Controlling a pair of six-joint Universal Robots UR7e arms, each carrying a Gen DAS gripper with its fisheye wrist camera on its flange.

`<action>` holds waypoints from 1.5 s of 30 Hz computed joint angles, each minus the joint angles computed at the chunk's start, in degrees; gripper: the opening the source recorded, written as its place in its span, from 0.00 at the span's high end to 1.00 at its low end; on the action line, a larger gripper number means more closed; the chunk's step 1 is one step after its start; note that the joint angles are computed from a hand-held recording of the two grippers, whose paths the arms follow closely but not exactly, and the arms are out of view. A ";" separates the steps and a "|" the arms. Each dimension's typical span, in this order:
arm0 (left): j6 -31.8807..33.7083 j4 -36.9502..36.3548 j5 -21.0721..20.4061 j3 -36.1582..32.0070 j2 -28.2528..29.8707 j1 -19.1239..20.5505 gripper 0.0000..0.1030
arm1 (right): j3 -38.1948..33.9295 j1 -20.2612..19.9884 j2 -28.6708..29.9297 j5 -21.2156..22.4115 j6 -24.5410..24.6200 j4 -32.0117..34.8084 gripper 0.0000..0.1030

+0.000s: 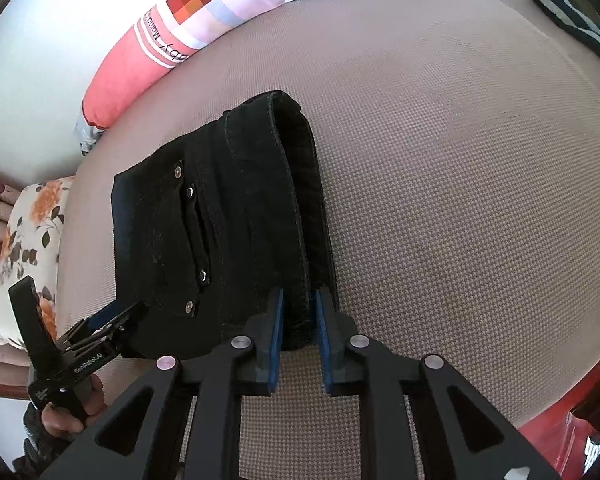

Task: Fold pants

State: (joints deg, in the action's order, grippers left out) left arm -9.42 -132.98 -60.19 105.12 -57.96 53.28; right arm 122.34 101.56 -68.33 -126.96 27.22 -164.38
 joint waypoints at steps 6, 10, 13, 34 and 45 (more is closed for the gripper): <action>-0.31 0.29 -3.10 -1.16 -0.85 1.24 0.24 | -0.42 0.08 -0.13 -1.10 0.29 1.33 0.71; 0.02 -1.58 -7.05 -2.27 -1.86 2.98 0.24 | -0.60 -0.13 -0.62 -0.08 -0.70 0.96 0.71; -0.34 -1.33 -8.28 -3.88 -1.69 4.14 0.24 | -1.65 0.25 -0.37 -0.66 -3.32 0.57 0.63; -5.73 9.62 -29.49 -14.86 3.33 12.25 0.25 | 0.53 -17.47 -3.74 33.74 -17.64 -3.03 0.55; -3.38 10.70 -32.18 -18.93 7.30 12.22 0.25 | -1.24 -21.10 -2.92 42.28 -22.09 0.44 0.59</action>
